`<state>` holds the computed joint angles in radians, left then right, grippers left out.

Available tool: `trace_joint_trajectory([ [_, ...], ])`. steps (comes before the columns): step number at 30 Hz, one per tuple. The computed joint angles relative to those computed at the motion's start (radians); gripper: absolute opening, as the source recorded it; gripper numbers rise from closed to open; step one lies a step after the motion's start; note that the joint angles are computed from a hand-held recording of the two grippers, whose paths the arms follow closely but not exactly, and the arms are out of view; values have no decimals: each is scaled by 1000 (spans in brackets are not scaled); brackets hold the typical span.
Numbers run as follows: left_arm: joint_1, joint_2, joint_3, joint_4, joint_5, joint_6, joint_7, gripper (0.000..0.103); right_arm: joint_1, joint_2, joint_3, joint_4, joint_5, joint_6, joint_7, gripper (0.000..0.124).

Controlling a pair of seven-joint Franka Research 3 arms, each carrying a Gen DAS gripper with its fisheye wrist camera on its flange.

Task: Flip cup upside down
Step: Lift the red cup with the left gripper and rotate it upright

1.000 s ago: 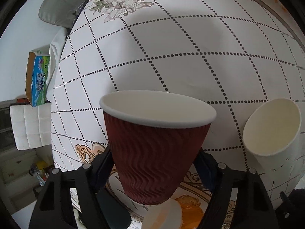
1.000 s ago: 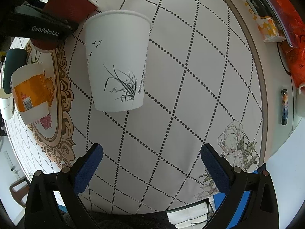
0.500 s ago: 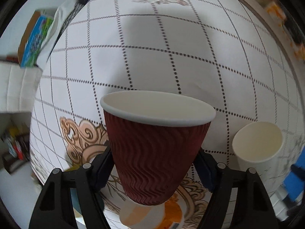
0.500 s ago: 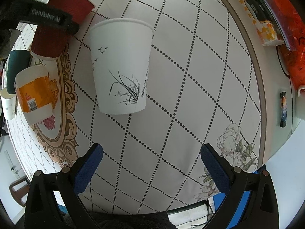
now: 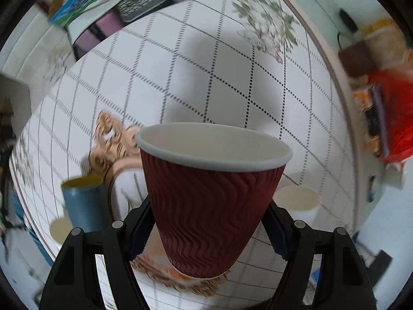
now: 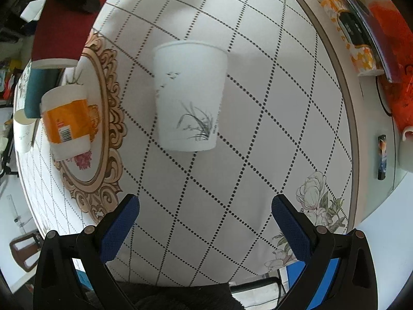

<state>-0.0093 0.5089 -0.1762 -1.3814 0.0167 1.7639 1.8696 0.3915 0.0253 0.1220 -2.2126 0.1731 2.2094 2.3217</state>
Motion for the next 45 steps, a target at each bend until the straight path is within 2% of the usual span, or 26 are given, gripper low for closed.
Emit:
trace_joint_trajectory([
  [4,53,-80,16,-70,-57,4,-28,74,3,-5,3,9,-13,6,-28,103],
  [8,107,-230,44,-261,-119,43,-65,74,21,-3,17,24,-33,13,-31,103],
  [12,152,-355,83,-424,-183,37,-87,74,51,-12,37,31,-56,14,-13,103],
  [20,189,-539,152,-709,-239,38,-74,74,112,-49,74,-30,-95,7,68,103],
  [27,189,-598,180,-852,-276,39,-77,74,148,-75,96,-103,-70,14,97,103],
  [37,159,-615,173,-951,-328,63,-74,74,180,-113,117,-201,-19,37,156,103],
  [45,115,-615,145,-990,-307,143,-73,75,184,-137,118,-266,10,58,170,103],
])
